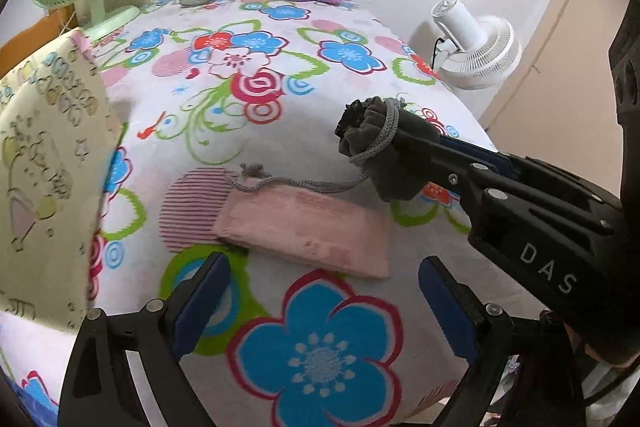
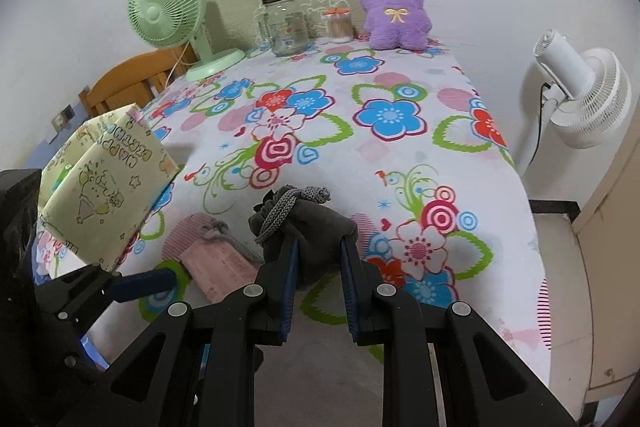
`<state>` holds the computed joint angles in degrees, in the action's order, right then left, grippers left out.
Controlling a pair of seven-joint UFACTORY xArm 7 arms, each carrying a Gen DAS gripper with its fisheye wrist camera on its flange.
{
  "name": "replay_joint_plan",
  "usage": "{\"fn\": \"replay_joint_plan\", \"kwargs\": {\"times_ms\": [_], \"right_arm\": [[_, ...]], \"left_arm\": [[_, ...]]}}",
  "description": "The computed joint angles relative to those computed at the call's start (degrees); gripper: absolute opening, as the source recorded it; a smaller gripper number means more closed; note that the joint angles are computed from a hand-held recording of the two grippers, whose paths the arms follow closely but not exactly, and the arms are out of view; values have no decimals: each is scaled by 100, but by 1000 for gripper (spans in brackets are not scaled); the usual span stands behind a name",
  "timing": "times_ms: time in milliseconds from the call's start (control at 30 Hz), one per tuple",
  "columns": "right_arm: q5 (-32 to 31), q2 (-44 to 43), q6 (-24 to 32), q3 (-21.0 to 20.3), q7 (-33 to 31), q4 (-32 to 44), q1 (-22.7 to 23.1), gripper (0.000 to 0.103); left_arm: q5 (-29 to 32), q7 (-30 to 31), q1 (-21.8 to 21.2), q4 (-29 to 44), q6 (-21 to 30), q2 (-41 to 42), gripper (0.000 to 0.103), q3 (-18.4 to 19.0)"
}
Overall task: Organize soft objects
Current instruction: 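Grasp the pink packet with the left gripper while the right holds the sock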
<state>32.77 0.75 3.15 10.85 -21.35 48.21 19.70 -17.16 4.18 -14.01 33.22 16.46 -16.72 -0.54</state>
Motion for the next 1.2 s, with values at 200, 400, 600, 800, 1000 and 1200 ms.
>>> {"fn": "replay_joint_plan", "kwargs": {"times_ms": [200,400,600,800,1000,1200], "right_arm": [[-193,13,-18,-65,186,-4,-78,23],[-416,42,-32,-91,414,-12,-183,23],[-75,73,4,-31,157,20,-236,23],[56,94,17,24,87,61,-208,23],[-377,85,-17,31,533,40,-108,23],[-1556,-19,-73,-63,1664,-77,-28,23]], "left_arm": [[117,-118,17,233,-122,306,99,-120],[715,-748,299,388,-252,516,92,-420],[1575,-1608,610,466,-335,601,67,-577],[2068,-1927,694,394,-386,547,45,-563],[1638,-1394,404,275,-318,387,40,-319],[1391,-1149,389,161,-287,151,39,-250]]}}
